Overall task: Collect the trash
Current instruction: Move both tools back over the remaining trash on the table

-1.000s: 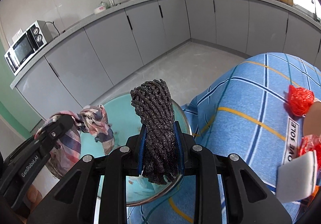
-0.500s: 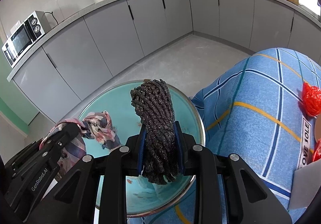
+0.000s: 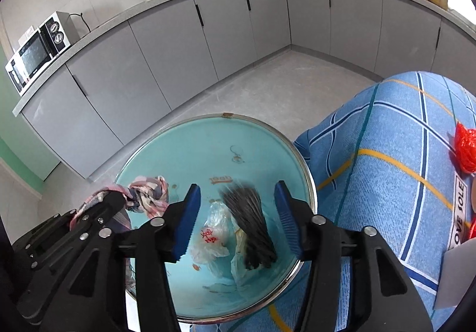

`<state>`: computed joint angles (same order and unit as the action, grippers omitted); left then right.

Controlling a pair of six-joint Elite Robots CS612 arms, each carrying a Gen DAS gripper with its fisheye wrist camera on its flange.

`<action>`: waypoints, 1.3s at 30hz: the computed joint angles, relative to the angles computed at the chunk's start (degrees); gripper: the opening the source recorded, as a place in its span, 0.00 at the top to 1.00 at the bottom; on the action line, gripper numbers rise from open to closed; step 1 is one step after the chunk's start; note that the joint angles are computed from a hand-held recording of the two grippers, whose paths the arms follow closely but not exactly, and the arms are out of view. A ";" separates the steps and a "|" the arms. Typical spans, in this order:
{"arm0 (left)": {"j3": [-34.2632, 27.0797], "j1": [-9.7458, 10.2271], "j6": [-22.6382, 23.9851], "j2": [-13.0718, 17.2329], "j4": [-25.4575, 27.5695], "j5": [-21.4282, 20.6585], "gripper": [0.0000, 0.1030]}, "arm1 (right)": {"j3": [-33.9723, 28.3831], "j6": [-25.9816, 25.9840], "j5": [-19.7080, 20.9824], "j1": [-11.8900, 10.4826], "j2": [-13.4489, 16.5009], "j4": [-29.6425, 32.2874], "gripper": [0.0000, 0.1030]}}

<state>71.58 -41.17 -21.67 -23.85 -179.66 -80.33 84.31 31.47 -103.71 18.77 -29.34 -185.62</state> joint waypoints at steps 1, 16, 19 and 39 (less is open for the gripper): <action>0.09 -0.03 0.07 -0.07 0.14 -0.01 0.93 | 0.18 0.04 -0.05 0.03 -0.11 -0.26 0.48; 4.46 -1.41 -1.19 -2.86 -3.64 7.30 0.26 | 4.15 0.73 -3.57 0.81 -2.84 -6.05 0.34; 5.51 -1.75 -1.17 -3.58 -4.49 8.26 0.22 | 5.75 1.07 -4.25 0.80 -3.73 -7.59 0.34; 8.59 -5.35 3.08 -6.13 -9.19 8.63 0.06 | 19.42 5.62 -10.71 -0.41 -9.84 -17.65 0.35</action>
